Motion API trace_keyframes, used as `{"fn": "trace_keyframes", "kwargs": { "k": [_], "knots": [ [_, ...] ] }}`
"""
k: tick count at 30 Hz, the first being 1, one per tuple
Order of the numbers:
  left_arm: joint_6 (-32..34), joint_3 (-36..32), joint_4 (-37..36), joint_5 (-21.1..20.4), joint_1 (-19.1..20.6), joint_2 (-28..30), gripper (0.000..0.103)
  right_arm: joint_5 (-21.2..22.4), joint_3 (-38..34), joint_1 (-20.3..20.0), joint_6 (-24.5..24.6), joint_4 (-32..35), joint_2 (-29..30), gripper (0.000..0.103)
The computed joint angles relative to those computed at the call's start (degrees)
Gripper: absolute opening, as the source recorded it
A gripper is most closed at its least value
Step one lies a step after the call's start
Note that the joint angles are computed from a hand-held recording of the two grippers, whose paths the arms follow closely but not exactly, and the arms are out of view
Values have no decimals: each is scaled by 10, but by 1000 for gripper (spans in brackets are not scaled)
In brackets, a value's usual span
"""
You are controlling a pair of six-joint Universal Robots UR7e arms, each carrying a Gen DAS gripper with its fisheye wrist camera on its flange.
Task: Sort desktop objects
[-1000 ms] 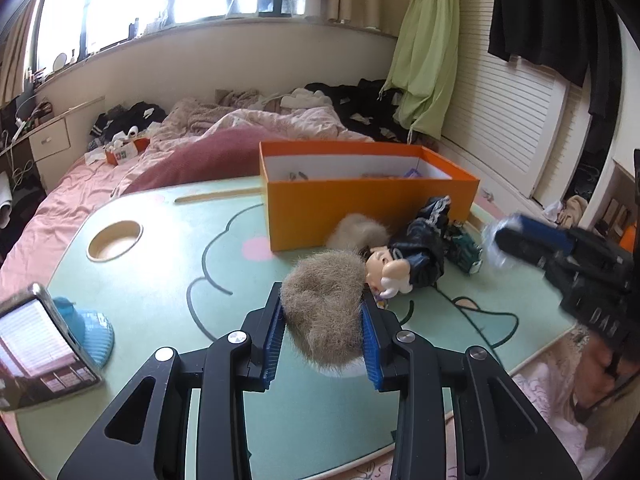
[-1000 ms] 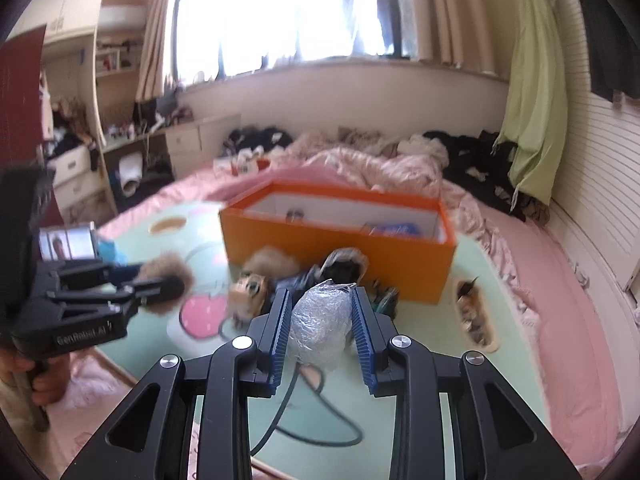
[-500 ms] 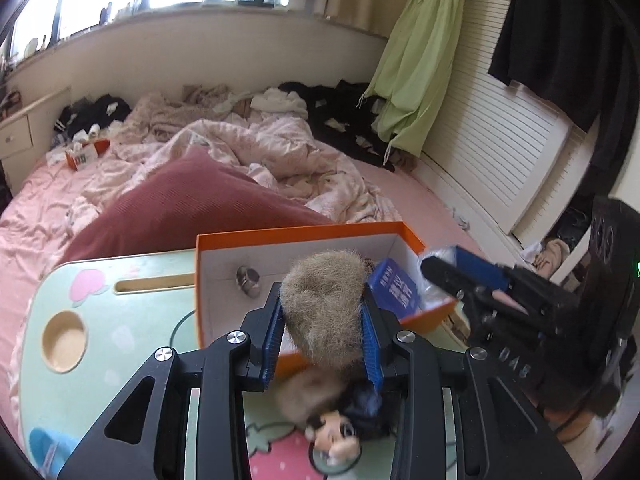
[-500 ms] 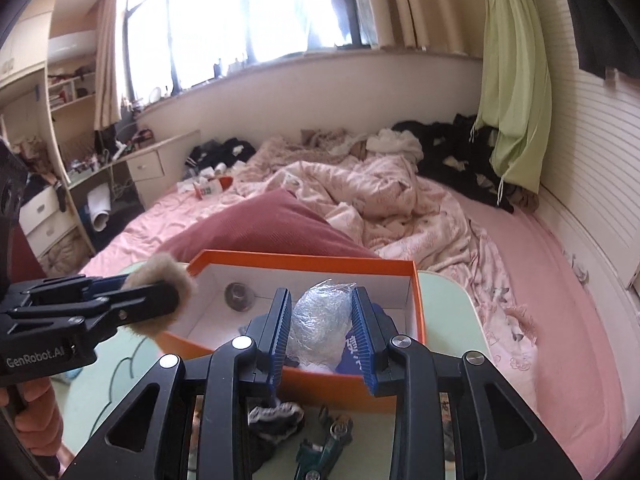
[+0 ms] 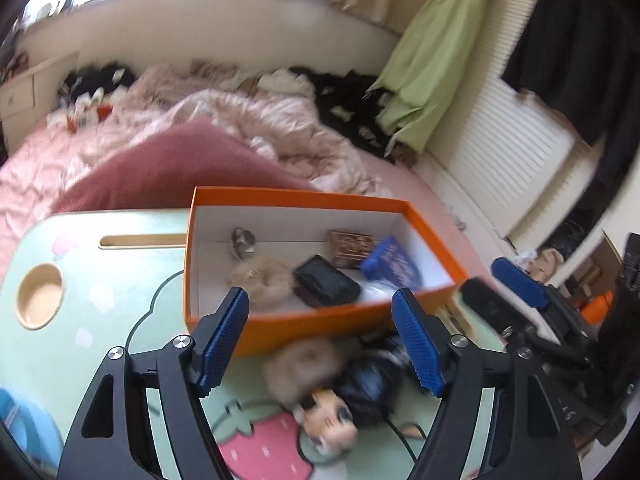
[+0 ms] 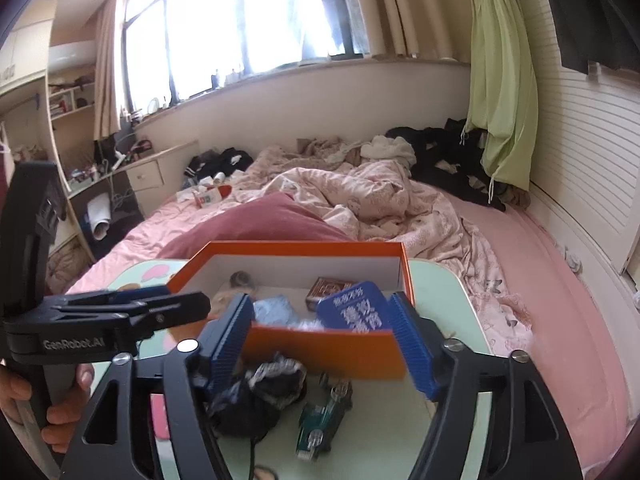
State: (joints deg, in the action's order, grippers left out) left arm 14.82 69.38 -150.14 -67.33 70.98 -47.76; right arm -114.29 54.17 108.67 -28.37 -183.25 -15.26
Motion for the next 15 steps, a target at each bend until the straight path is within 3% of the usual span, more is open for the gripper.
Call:
{"fn": "trace_keyframes", "kwargs": {
  "k": [3, 6, 15],
  "knots": [
    [45, 81, -68, 27, -14, -41, 82, -9, 76, 4, 0, -42, -28, 91],
    [59, 142, -102, 40, -15, -72, 83, -35, 133, 5, 1, -71, -44, 92],
    [9, 155, -16, 130, -2, -68, 83, -98, 190, 1, 6, -86, -38, 93]
  ]
}}
